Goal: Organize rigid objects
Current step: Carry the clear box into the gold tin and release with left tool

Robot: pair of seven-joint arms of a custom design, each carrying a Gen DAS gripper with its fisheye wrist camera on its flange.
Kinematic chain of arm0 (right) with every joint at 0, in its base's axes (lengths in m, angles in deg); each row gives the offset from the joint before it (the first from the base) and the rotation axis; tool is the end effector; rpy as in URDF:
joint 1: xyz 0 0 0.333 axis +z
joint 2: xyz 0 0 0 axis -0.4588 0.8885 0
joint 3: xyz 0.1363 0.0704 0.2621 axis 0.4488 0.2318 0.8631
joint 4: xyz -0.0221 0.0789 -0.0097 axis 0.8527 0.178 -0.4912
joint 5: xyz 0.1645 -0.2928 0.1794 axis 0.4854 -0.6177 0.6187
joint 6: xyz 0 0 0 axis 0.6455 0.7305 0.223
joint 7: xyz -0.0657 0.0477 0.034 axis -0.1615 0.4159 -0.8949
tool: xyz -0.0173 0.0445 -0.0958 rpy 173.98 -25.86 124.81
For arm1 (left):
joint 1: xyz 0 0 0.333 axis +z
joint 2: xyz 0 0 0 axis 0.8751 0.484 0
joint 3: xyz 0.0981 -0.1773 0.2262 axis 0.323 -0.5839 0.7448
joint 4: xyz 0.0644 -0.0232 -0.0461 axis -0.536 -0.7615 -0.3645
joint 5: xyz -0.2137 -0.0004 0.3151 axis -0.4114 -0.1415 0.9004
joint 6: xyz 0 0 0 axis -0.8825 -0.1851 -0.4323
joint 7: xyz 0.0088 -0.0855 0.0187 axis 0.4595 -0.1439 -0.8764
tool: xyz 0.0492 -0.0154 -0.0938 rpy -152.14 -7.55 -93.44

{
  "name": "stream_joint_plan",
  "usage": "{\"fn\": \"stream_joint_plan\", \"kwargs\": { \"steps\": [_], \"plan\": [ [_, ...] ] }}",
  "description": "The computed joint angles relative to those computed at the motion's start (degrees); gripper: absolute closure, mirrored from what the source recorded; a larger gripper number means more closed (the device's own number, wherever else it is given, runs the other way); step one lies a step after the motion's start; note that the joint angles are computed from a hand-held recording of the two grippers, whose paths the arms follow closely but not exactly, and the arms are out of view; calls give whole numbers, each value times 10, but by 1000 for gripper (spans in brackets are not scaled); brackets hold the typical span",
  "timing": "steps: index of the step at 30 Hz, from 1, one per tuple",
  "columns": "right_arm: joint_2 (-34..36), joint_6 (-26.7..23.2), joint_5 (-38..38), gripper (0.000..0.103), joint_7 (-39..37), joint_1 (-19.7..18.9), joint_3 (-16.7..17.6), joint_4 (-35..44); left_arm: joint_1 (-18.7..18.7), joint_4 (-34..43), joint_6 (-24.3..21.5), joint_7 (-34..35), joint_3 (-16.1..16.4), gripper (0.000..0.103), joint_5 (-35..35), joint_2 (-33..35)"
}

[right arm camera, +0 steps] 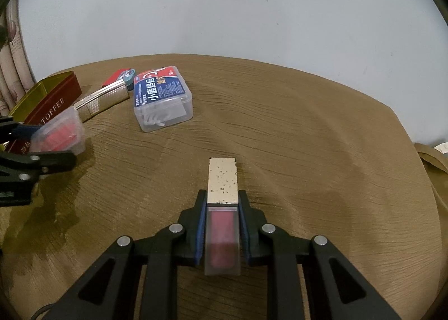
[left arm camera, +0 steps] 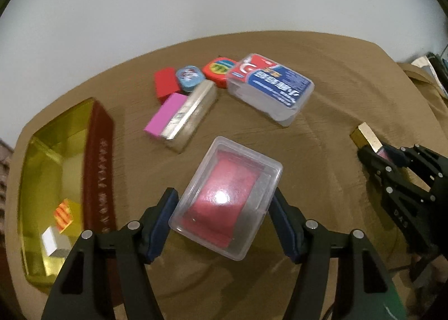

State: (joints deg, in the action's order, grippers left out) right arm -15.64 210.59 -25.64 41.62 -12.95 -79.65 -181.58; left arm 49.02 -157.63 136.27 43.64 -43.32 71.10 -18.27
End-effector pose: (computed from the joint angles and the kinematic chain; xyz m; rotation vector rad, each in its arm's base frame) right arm 0.5674 0.0662 0.3219 -2.0008 1.6167 -0.6289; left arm 0.6060 -0.2534 0.3435 -1.7559 2.0829 -0.4460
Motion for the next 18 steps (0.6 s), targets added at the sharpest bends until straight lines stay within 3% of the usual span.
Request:
{"fn": "stream_joint_plan", "kwargs": {
  "steps": [9,16,18],
  "plan": [
    [1,0,-9,82,10,17,-17,0,23,-89,38,-37,8,41,5,-78],
    [2,2,-17,82,19,29,-30,-1,55,-130,37,-70,9,41,25,-133],
    [3,2,-19,82,22,32,-33,-1,57,-110,29,-51,21,41,6,-127]
  ]
}}
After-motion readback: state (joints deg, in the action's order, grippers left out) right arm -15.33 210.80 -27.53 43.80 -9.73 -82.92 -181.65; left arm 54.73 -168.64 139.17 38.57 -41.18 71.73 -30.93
